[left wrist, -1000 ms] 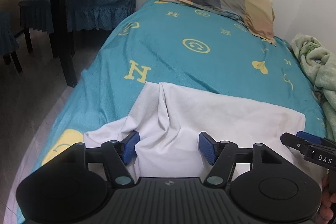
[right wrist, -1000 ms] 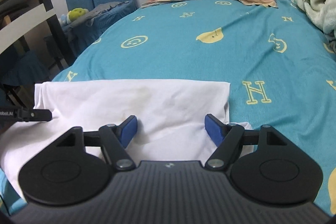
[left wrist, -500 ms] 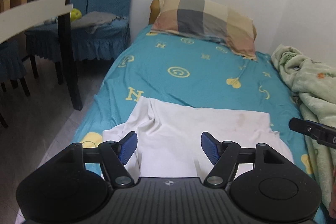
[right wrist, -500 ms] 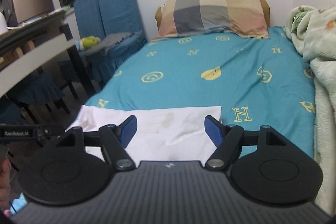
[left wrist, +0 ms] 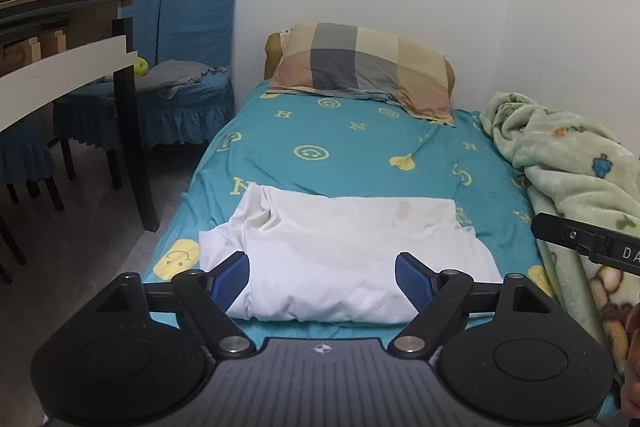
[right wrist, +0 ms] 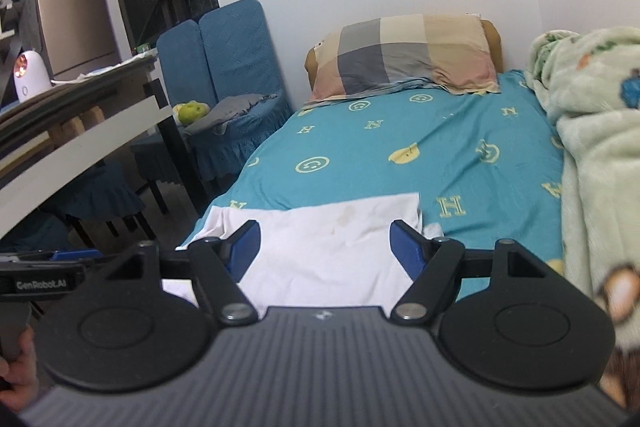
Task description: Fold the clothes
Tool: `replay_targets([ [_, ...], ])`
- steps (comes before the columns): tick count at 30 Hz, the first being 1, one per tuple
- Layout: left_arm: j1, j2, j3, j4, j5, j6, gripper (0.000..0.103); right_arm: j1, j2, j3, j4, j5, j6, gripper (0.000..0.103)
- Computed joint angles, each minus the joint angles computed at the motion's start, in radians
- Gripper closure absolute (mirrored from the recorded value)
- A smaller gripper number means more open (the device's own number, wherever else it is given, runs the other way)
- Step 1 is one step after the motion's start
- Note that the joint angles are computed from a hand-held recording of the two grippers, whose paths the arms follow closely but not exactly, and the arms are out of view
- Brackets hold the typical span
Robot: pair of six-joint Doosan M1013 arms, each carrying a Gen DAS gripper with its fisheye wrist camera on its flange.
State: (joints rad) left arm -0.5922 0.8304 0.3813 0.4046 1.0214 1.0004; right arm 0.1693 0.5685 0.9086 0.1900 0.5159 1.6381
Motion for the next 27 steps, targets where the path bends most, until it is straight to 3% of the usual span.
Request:
replay_targets([
  [2,-0.001,-0.006,0.01,-0.01,-0.001,-0.002,0.018,0.004,-0.012,0.021,-0.022,-0.012,0.014,0.029],
  [6,0.019,0.01,-0.014,-0.095,0.022,-0.038,0.002,-0.014,0.008,-0.001,0.095,0.036,0.025,0.029],
  [7,0.03,0.017,-0.023,-0.136,0.033,-0.057,0.002,-0.019,0.014,-0.007,0.124,0.049,0.029,0.029],
  [10,0.074,0.035,-0.035,-0.314,0.062,-0.135,0.002,-0.055,0.05,-0.046,0.316,0.171,0.112,0.025],
  [15,0.141,0.001,0.112,-0.608,-0.086,-0.303,0.002,-0.09,0.092,-0.058,0.508,0.289,0.294,0.024],
  [20,0.175,0.019,0.153,-0.725,-0.163,-0.433,0.004,-0.099,0.15,-0.1,0.568,0.378,0.474,0.024],
  [23,0.191,0.041,0.149,-0.763,-0.208,-0.494,0.006,-0.104,0.168,-0.095,0.604,0.352,0.557,0.024],
  [27,0.204,0.041,0.189,-0.805,-0.309,-0.541,0.015,-0.107,0.176,-0.084,0.637,0.252,0.601,0.026],
])
